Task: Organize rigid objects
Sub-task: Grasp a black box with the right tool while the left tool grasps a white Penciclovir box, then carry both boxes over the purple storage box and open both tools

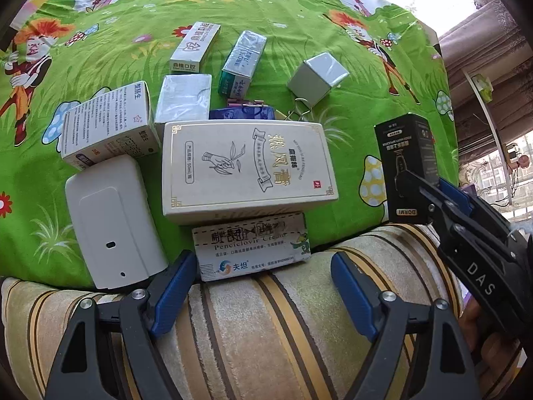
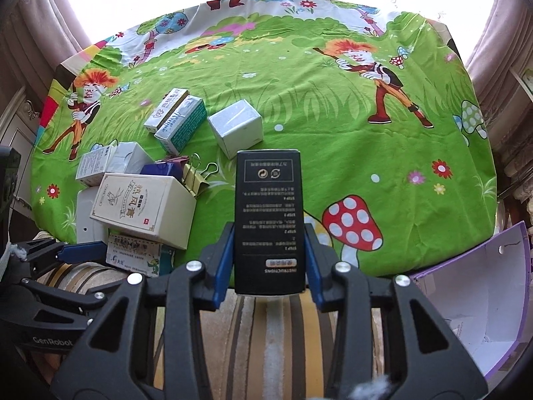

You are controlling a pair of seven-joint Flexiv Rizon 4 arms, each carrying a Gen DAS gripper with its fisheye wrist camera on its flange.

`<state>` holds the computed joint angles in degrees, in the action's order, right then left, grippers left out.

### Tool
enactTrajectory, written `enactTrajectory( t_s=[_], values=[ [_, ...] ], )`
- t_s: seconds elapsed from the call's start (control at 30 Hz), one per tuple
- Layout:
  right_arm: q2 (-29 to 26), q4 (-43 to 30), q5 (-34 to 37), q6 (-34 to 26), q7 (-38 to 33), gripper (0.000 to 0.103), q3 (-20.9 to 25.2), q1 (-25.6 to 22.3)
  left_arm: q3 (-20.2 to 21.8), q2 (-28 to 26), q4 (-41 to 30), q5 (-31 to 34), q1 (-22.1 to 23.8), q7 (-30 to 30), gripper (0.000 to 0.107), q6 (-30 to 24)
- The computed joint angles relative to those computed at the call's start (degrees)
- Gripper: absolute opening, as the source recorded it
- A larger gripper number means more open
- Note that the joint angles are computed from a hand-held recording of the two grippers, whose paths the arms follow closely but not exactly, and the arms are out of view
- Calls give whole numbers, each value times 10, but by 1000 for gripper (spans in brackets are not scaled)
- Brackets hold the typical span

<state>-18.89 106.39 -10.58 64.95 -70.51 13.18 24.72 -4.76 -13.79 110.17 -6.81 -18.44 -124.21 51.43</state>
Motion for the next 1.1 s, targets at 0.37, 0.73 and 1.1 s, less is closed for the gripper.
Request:
enactTrajectory(
  t_s=[0.37,0.73,1.1],
  values=[
    [30,38,-3,39,11,43,-3,-10,6,-41,-58,26,-8,-56,77,-60],
    [74,80,14,58,15,43,1,-27,-3,-12,-41,39,-27,-69,77,6],
    [138,135,36,65,21,43,-8,-56,-23,-36,-74,31,-66,-63,77,103]
  ],
)
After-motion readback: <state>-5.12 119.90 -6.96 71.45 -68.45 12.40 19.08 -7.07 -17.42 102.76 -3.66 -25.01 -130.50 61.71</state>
